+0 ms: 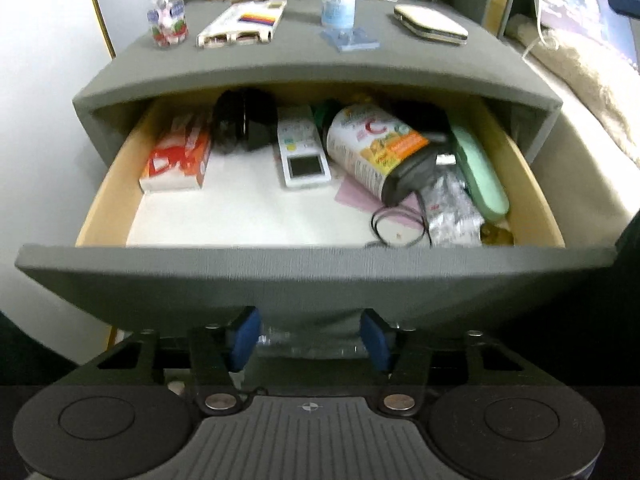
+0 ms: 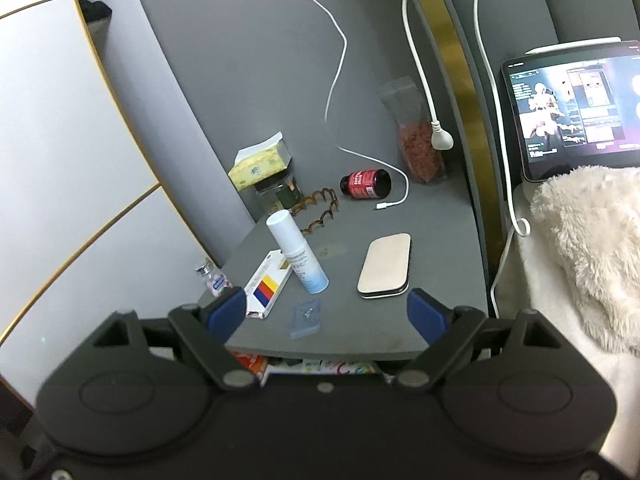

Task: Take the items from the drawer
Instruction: 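Push the upper drawer front shut with the left gripper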

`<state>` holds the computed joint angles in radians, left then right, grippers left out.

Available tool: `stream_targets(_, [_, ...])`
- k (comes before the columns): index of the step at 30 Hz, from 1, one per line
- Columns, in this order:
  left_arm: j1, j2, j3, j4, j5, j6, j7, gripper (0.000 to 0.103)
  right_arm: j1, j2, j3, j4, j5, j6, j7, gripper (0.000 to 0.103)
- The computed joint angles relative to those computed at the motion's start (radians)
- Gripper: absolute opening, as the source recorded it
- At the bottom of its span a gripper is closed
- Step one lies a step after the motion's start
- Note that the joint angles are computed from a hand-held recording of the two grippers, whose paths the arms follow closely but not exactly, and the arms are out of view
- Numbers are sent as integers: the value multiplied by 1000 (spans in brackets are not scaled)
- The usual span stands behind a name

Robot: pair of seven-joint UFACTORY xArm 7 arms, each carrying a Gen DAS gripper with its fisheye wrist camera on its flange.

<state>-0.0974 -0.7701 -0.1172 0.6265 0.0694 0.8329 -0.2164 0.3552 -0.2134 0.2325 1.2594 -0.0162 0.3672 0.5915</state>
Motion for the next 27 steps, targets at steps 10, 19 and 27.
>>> stream_targets(10, [10, 69, -9, 33, 3, -37, -36, 45, 6, -10, -6, -22, 19, -28, -3, 87])
stream_targets(19, [20, 151, -12, 78, 33, -80, -56, 45, 7, -14, -5, -30, 31, -33, -16, 87])
stream_targets(27, [40, 230, -33, 120, 90, -136, -97, 45, -1, -28, -4, -47, 30, -47, 5, 87])
